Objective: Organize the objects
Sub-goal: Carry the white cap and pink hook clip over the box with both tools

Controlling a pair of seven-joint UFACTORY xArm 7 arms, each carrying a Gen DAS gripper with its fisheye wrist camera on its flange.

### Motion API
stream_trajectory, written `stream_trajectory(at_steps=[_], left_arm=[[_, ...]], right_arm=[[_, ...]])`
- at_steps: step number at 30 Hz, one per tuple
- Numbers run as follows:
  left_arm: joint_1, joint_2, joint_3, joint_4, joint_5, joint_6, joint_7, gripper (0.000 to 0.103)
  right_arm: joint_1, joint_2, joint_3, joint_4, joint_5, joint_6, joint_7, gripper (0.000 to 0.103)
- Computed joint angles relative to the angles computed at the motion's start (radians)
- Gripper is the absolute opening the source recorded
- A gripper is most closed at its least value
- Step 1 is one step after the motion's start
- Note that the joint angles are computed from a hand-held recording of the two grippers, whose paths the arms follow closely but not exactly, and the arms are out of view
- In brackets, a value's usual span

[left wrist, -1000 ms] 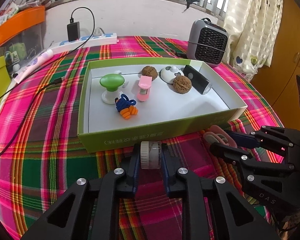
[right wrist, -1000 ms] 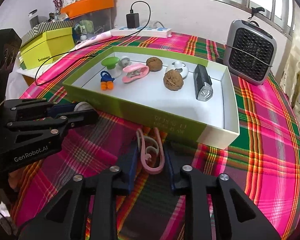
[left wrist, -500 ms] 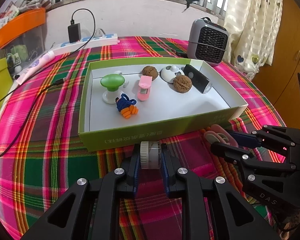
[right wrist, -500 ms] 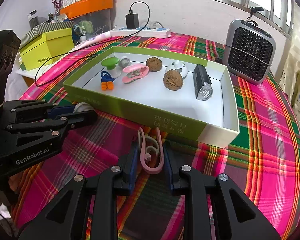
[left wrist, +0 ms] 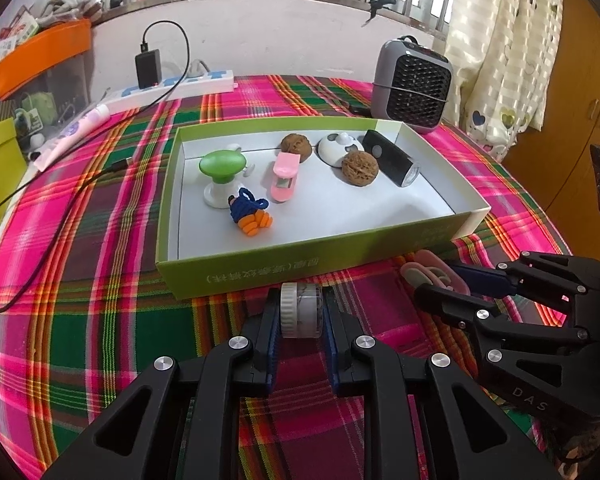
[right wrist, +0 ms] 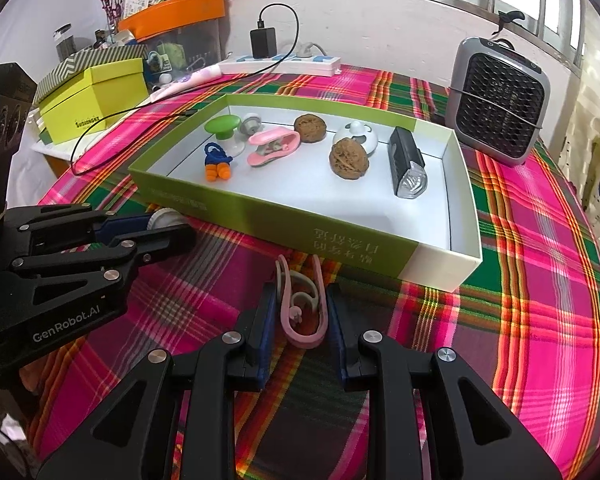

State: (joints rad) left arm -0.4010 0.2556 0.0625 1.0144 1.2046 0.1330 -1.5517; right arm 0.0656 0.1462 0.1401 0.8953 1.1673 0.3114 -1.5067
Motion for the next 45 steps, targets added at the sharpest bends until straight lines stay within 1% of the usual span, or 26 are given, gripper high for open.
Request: stream_trajectory(at_steps=[4, 14, 17, 22, 31, 40, 45], left_arm=[[-0.001, -0.009, 0.0, -0.003, 0.02, 0.005, -0.017, 0.017], [0.014, -0.035, -0.023, -0.014, 0.061, 0.016, -0.052, 0.017], [0.022, -0.044, -0.033, -0.017, 0.074, 0.02, -0.06, 0.017], [0.036, -0.059, -0.047, -0.022, 0.117, 0.022, -0.105, 0.017], [0.062, -0.083, -0.077, -0.023, 0.157, 0.038, -0.139, 0.017], [0.082, -0.089, -0.092, -0.005, 0.187, 0.044, -0.172, 0.017], [0.089, -0.081, -0.092, 0.014, 0.177, 0.044, -0.153, 0.017]], right_arm=[[0.0, -0.008, 0.0, -0.001, 0.008, 0.009, -0.005, 0.025], [0.007, -0.03, -0.012, -0.006, 0.03, 0.029, -0.022, 0.025], [0.009, -0.034, -0.017, -0.004, 0.033, 0.04, -0.023, 0.025], [0.016, -0.05, -0.023, -0.009, 0.054, 0.046, -0.042, 0.025], [0.027, -0.065, -0.036, -0.004, 0.077, 0.054, -0.06, 0.025], [0.027, -0.062, -0.044, 0.02, 0.078, 0.068, -0.045, 0.025], [0.023, -0.053, -0.041, 0.044, 0.079, 0.066, -0.039, 0.025]])
